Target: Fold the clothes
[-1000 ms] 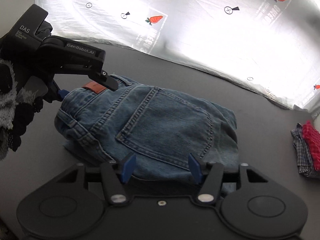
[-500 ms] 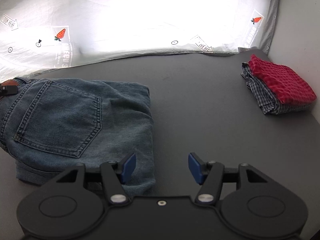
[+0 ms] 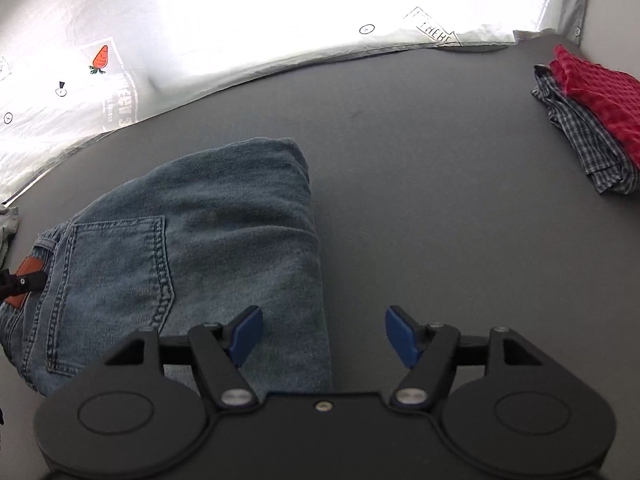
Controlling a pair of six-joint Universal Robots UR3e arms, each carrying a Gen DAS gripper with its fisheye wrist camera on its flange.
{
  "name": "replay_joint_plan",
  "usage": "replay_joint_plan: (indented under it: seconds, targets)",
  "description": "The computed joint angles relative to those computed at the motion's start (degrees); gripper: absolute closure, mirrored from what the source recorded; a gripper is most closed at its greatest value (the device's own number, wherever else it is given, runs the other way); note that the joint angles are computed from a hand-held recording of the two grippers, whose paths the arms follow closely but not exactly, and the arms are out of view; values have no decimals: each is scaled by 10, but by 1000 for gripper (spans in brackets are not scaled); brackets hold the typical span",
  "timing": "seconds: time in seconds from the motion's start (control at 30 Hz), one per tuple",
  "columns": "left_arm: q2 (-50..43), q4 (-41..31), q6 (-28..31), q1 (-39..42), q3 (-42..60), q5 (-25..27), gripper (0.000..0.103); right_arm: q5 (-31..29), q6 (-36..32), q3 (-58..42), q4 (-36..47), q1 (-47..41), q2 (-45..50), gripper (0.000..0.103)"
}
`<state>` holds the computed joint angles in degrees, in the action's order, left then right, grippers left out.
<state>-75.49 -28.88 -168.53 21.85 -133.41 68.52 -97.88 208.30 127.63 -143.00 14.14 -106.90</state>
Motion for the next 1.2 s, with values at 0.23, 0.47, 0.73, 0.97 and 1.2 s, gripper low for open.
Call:
replay_joint_plan:
  seconds: [0.23, 0.47, 0.73, 0.97, 1.2]
  targets:
    - [-20, 24, -24, -12, -5, 15, 9, 34, -46, -56, 21, -29, 68, 30]
    - [-90, -23, 12, 4, 74, -26, 10, 74, -61, -68, -1, -61, 104, 30]
    - [-195, -68, 80, -27, 189, -39, 10, 117, -96, -105, -65, -94, 181, 29]
    - [-245, -170, 88, 21, 236, -126, 12, 202, -125, -121, -129, -149, 253, 30]
    - [-232, -150, 40, 34, 189, -177, 45, 343, -48, 4, -266, -231, 239, 57]
